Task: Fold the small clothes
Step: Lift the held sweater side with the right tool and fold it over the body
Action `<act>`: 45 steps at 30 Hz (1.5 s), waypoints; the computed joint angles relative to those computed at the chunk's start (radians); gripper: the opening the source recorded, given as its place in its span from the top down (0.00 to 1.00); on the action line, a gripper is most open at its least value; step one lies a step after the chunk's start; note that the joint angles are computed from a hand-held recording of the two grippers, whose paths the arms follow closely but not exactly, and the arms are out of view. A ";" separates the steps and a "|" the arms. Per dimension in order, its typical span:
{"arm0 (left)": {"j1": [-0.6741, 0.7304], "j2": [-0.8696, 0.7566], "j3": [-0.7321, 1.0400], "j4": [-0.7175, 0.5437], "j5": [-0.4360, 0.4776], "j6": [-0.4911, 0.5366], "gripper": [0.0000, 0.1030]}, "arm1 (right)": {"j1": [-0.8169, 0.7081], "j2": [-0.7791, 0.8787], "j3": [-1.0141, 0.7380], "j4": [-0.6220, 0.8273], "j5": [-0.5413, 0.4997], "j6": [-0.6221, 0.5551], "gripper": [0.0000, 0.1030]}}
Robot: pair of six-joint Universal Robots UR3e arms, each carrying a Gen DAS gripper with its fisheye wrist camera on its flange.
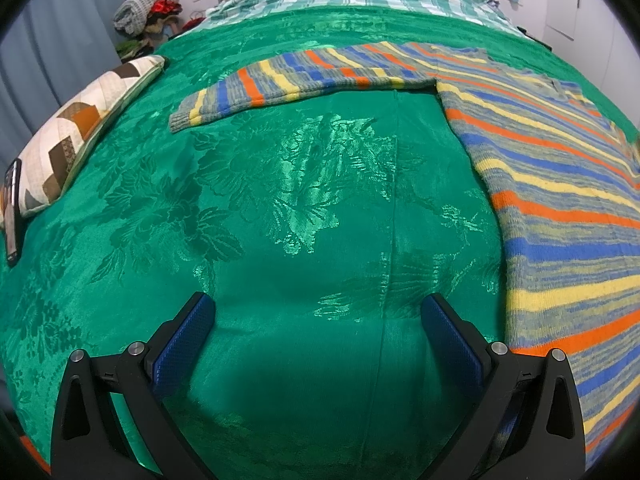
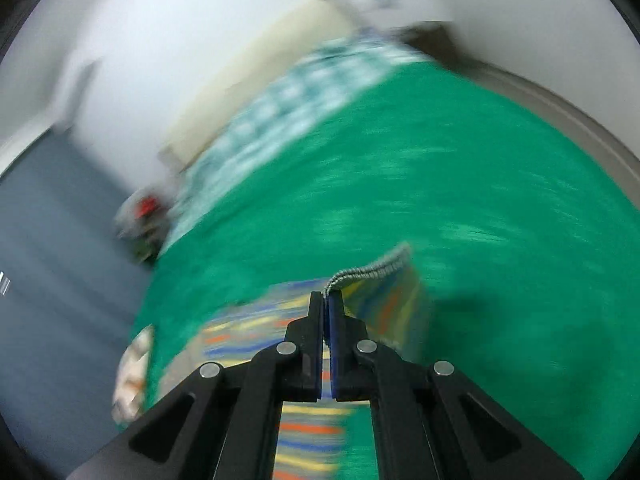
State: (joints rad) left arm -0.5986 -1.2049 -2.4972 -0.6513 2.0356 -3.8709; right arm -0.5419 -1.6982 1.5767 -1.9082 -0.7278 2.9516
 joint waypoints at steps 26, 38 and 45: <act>0.014 -0.003 -0.011 0.023 -0.001 0.022 0.00 | 0.471 0.583 -0.241 0.002 -0.421 0.256 1.00; -0.014 -0.021 -0.012 0.034 0.019 -0.004 0.00 | 0.518 0.442 -0.083 -0.079 -0.476 0.189 0.75; -0.019 -0.021 -0.007 0.023 0.019 -0.010 0.00 | 0.576 0.254 0.087 -0.211 -0.650 0.186 0.83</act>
